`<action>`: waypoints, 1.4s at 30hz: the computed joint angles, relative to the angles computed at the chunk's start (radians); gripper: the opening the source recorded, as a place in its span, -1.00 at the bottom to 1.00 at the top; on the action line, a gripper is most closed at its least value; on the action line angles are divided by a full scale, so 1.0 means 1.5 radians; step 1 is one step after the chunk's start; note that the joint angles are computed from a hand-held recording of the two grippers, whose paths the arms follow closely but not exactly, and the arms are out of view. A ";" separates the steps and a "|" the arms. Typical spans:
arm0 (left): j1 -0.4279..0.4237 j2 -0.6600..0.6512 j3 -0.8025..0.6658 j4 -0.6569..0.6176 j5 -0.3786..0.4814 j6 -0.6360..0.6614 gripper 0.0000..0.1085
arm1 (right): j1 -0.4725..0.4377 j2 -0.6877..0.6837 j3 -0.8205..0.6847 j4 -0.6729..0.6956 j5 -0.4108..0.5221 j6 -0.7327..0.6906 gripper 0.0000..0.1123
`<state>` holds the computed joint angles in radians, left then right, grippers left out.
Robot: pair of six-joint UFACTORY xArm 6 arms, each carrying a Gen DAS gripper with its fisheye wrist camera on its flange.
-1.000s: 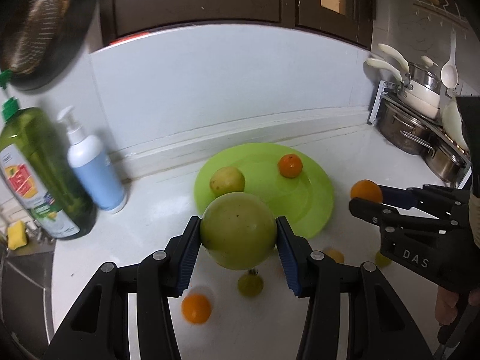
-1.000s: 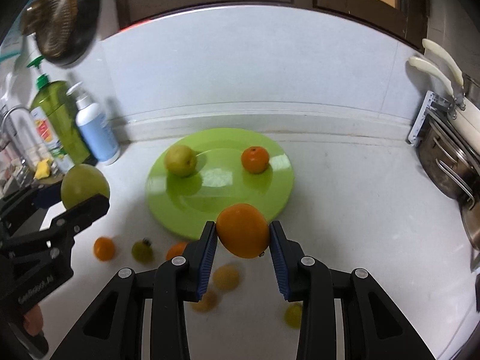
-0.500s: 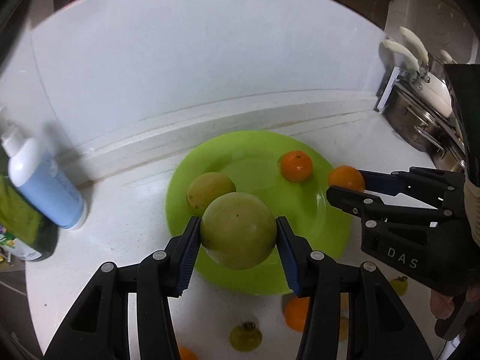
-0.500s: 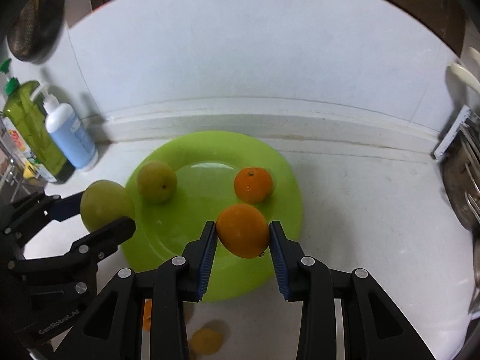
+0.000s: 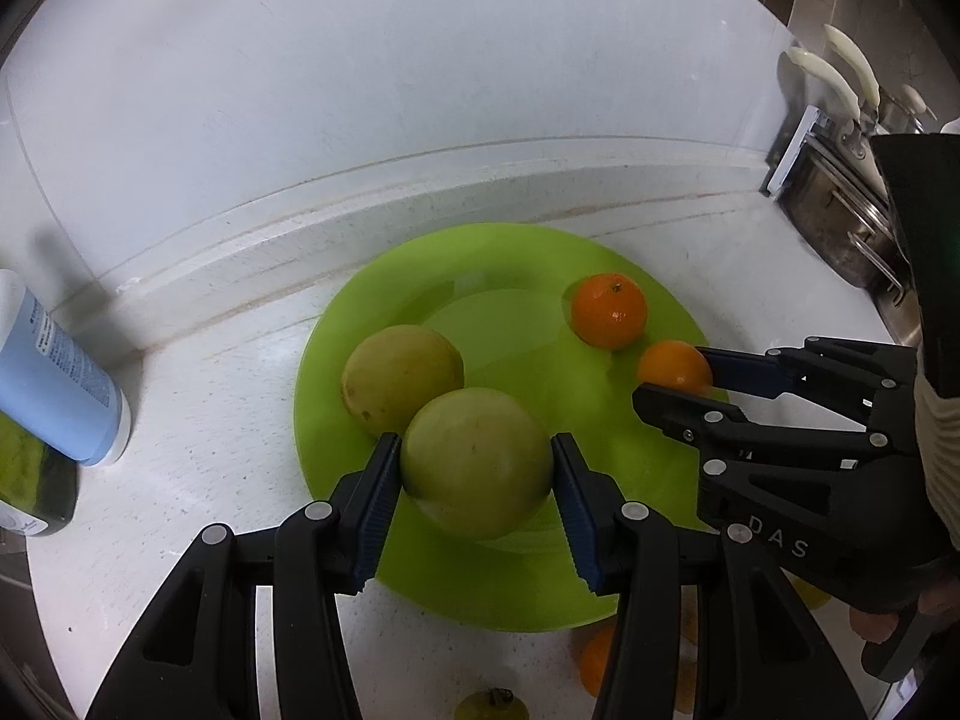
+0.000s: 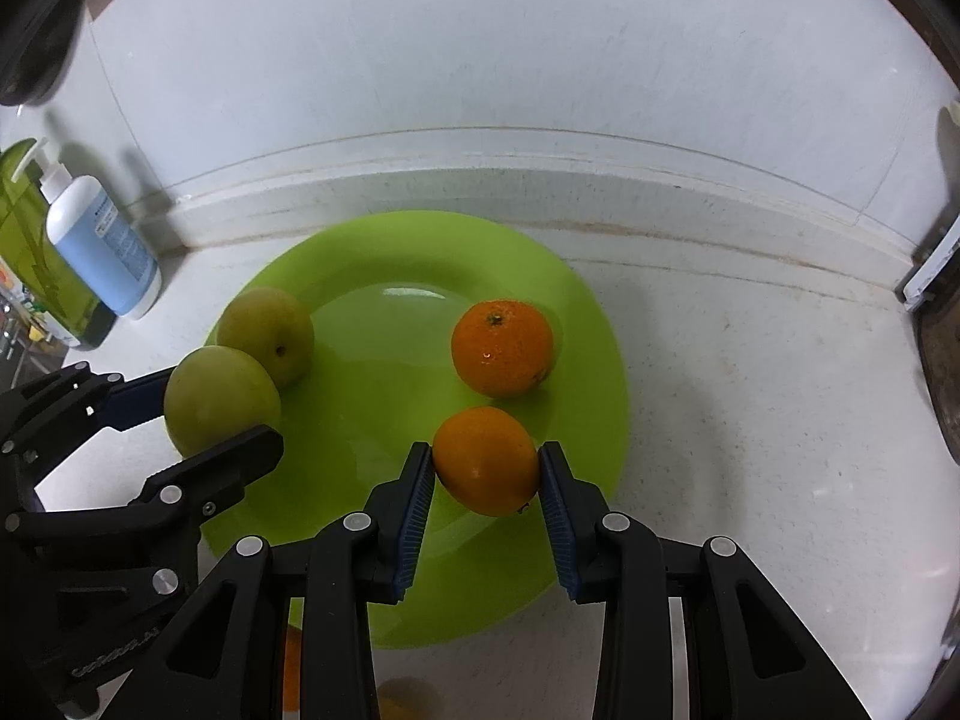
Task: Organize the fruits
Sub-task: 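Carry both fruits to the green plate, set them down and open both tools, then withdraw both open tools from the plate toward the remaining fruits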
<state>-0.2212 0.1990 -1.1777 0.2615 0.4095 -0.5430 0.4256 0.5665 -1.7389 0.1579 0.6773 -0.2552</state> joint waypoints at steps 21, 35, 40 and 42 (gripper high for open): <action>-0.023 -0.203 0.139 0.414 0.009 -0.377 0.53 | -0.004 -0.229 0.286 -0.063 -0.236 0.114 0.30; -0.099 -0.353 0.241 0.550 0.072 -0.504 0.79 | -0.023 -0.410 0.506 -0.163 -0.333 0.239 0.33; -0.137 -0.380 0.267 0.580 0.079 -0.521 0.79 | -0.041 -0.484 0.586 -0.247 -0.381 0.303 0.33; -0.145 -0.386 0.276 0.581 0.073 -0.520 0.79 | -0.049 -0.508 0.612 -0.291 -0.390 0.338 0.33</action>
